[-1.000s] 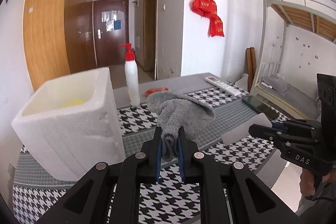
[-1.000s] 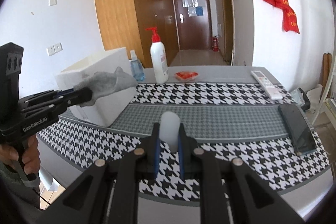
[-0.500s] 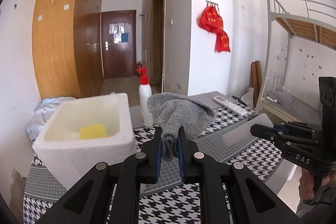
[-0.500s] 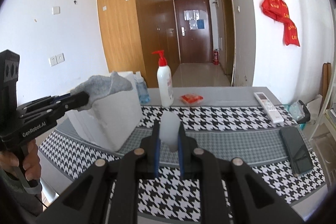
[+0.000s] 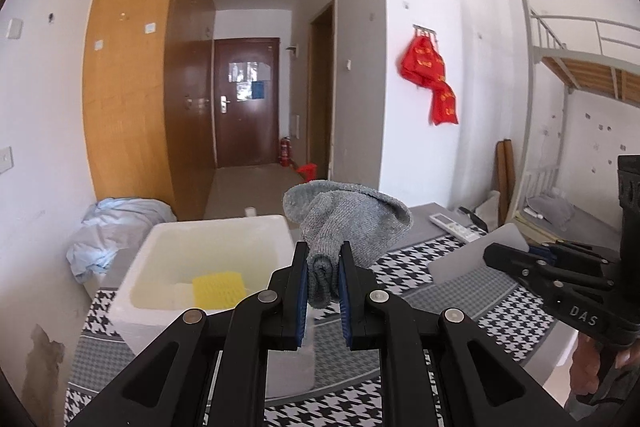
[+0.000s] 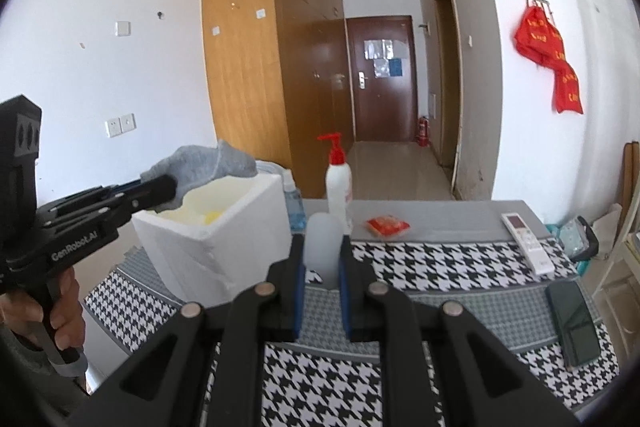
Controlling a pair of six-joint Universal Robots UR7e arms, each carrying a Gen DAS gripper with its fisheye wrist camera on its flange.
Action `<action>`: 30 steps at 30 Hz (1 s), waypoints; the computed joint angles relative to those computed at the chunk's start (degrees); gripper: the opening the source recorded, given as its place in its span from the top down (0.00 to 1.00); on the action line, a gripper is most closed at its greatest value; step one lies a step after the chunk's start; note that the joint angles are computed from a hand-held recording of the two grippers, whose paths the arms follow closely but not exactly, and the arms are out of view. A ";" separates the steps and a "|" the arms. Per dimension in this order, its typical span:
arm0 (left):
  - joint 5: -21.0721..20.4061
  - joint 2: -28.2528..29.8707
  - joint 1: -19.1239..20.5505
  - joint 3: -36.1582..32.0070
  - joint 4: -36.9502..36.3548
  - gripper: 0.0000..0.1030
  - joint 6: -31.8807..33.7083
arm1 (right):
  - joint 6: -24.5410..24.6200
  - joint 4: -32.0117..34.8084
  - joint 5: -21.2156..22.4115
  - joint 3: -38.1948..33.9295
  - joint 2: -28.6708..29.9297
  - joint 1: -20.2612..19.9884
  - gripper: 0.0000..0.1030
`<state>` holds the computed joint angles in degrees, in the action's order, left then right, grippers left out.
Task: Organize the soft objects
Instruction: 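Lift the grey sock and white roller and carry both toward the foam box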
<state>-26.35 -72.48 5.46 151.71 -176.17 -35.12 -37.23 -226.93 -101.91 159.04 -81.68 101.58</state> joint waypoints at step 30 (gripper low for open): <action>6.23 -8.22 6.46 -3.01 19.99 0.86 -11.49 | -1.85 3.59 5.65 -3.96 6.99 3.55 0.83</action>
